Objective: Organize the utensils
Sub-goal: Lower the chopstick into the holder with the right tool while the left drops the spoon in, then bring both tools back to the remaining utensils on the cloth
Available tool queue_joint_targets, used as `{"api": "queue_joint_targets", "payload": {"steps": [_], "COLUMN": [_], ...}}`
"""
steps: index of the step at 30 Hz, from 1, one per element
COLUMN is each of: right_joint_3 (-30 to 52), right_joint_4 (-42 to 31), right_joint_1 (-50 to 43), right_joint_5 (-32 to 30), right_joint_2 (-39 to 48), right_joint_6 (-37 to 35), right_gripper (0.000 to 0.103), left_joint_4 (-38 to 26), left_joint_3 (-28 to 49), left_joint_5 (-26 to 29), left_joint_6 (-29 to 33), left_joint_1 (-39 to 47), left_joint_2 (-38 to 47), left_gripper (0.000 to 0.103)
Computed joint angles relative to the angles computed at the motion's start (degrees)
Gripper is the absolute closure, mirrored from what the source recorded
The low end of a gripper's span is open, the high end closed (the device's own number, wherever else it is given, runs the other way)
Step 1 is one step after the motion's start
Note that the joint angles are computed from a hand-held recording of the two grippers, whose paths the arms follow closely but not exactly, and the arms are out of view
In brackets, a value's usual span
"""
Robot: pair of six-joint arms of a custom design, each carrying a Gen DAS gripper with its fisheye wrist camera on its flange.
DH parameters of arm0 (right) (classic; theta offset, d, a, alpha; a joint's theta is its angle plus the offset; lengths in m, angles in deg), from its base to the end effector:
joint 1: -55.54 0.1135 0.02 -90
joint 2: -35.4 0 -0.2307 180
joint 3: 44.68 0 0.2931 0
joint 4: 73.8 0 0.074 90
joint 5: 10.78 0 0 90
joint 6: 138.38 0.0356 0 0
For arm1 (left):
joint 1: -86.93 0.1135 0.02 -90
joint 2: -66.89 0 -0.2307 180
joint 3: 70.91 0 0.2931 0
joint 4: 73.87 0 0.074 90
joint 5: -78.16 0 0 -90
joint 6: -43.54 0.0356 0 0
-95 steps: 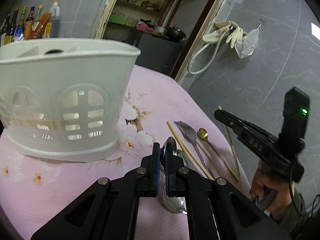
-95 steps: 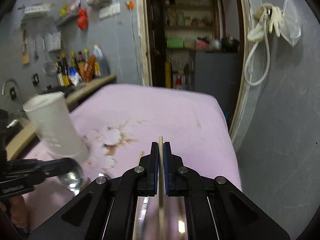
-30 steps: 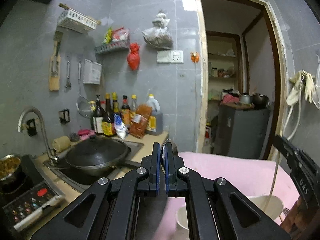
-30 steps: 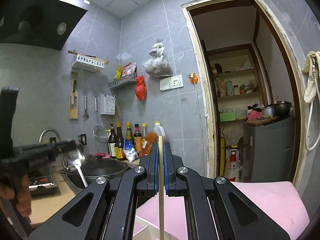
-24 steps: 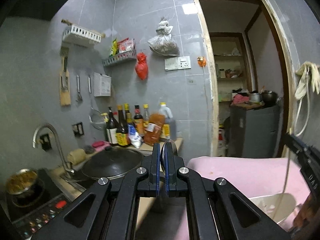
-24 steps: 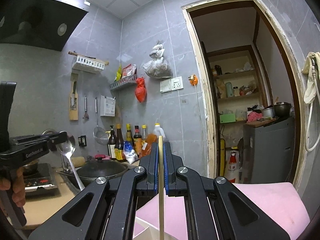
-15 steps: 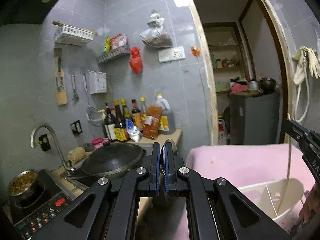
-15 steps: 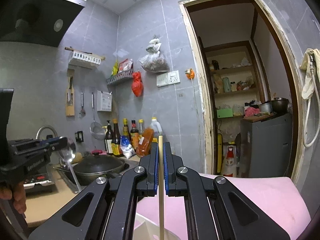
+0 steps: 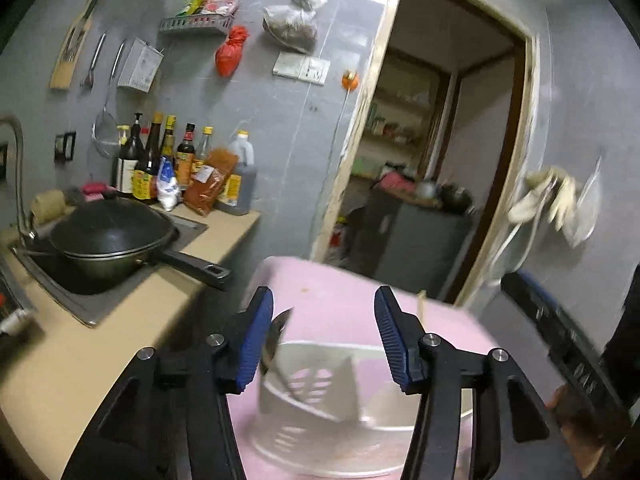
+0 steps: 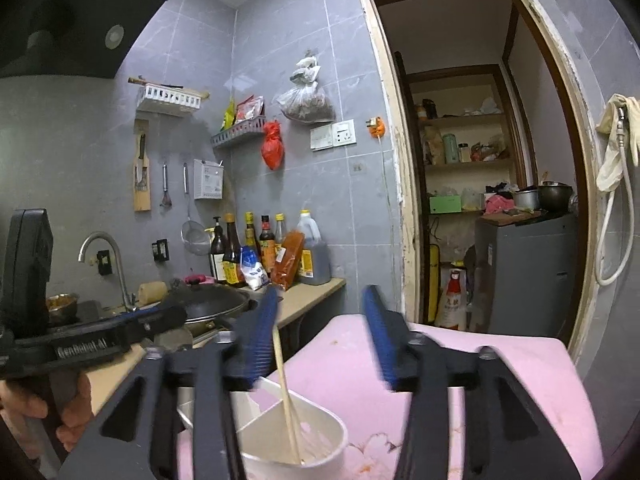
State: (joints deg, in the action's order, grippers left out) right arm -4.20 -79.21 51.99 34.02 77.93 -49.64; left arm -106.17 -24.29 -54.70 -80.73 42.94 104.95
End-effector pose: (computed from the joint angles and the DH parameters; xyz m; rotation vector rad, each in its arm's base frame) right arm 0.2423 0.0103 0.2461 -0.5507 1.6065 0.6047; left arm 0.1750 -0.1352 0.2591 -0.3097 1.8492 -0.1951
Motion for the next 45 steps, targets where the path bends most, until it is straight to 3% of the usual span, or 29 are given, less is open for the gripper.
{"api": "queue_joint_targets", "payload": {"steps": [2, 6, 11, 13, 17, 22, 27, 32, 38, 45], "right_joint_3": [-0.74, -2.3, -4.65, -5.89, -6.7, -7.08, -7.11, -6.69, -3.23, 2.64], "right_joint_4": [-1.21, -3.37, -4.26, -4.09, -5.19, -5.83, -9.23, -13.06, -21.42, -28.84], "right_joint_1": [-2.51, -8.63, -17.13, -21.36, -29.71, -37.08, -42.46, -45.29, -45.45, -41.01], "right_joint_5": [-1.64, -5.94, -10.59, -12.88, -17.04, -19.49, -20.41, -19.98, -17.34, -6.52], "right_joint_2": [-2.61, -7.16, -12.31, -14.25, -15.1, -13.78, -10.18, -6.29, 0.98, 11.06], "right_joint_6": [0.29, 0.84, 0.8, 0.73, -2.14, -7.12, -15.8, -23.98, -35.65, -44.47], "right_gripper": [0.04, 0.022, 0.0, 0.0, 0.0, 0.0, 0.0, 0.0, 0.0, 0.001], "left_joint_4": [-0.33, -0.01, 4.46, 7.67, 10.77, 2.27, -8.91, -14.11, -13.06, -14.95], "left_joint_3": [0.89, 2.89, 4.49, 4.29, 5.1, 9.35, 14.97, 18.81, 21.06, 26.29], "left_joint_5": [-2.07, -10.44, -21.48, -24.77, -28.92, -31.55, -30.1, -24.85, -14.09, -2.08], "left_joint_6": [-0.4, 0.04, 2.69, 4.06, 3.55, -6.34, -16.99, -23.07, -22.32, -20.56], "left_joint_1": [-2.26, -10.14, -19.49, -22.0, -26.2, -29.53, -31.02, -31.88, -30.09, -25.68], "left_joint_2": [0.04, 1.78, 7.62, 9.59, 13.63, 20.15, 28.19, 35.72, 39.84, 47.02], "left_gripper": [0.051, 0.028, 0.007, 0.002, 0.002, 0.002, 0.002, 0.002, 0.002, 0.002]}}
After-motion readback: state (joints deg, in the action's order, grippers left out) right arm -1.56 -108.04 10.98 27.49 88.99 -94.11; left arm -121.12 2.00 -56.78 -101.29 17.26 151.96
